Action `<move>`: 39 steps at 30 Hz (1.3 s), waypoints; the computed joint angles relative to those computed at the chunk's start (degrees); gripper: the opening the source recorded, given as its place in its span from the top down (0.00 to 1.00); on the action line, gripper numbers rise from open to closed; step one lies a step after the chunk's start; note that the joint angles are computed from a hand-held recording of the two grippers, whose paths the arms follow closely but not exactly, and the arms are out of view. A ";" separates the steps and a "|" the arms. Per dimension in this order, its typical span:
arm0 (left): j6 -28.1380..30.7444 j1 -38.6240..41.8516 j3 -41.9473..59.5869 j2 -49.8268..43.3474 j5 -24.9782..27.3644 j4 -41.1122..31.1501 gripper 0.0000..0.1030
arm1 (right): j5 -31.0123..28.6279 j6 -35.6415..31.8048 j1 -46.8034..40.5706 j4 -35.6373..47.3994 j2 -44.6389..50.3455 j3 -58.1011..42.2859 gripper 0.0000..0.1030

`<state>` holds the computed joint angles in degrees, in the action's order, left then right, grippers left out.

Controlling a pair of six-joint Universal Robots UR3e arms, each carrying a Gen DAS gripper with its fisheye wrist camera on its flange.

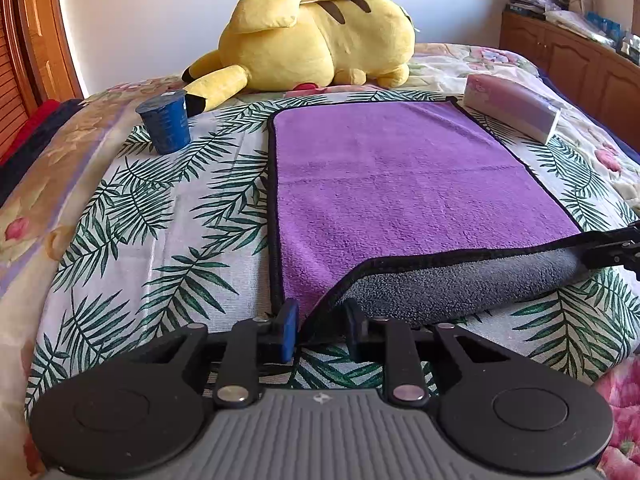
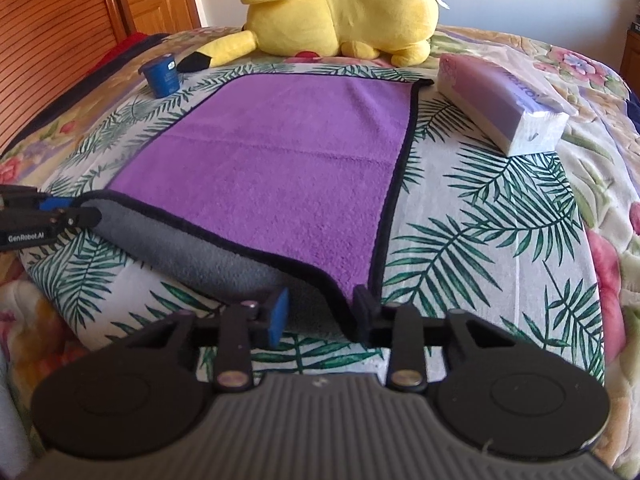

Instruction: Fold towel

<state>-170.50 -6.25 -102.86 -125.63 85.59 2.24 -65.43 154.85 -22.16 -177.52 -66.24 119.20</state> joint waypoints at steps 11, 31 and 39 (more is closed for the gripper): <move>-0.62 0.38 -0.88 1.41 -1.40 1.31 0.88 | 1.07 0.70 -0.96 -2.11 0.52 0.32 0.90; -1.09 0.28 -2.51 4.57 -3.25 5.25 0.92 | 5.45 1.73 -2.52 -10.09 -0.51 2.69 0.92; -1.44 0.38 -2.59 5.01 -3.61 6.56 0.92 | 5.96 1.85 -2.49 -12.32 0.23 2.04 0.93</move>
<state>-171.94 -5.87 -105.44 -120.61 81.98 8.80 -59.47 156.70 -24.64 -189.84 -66.01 121.24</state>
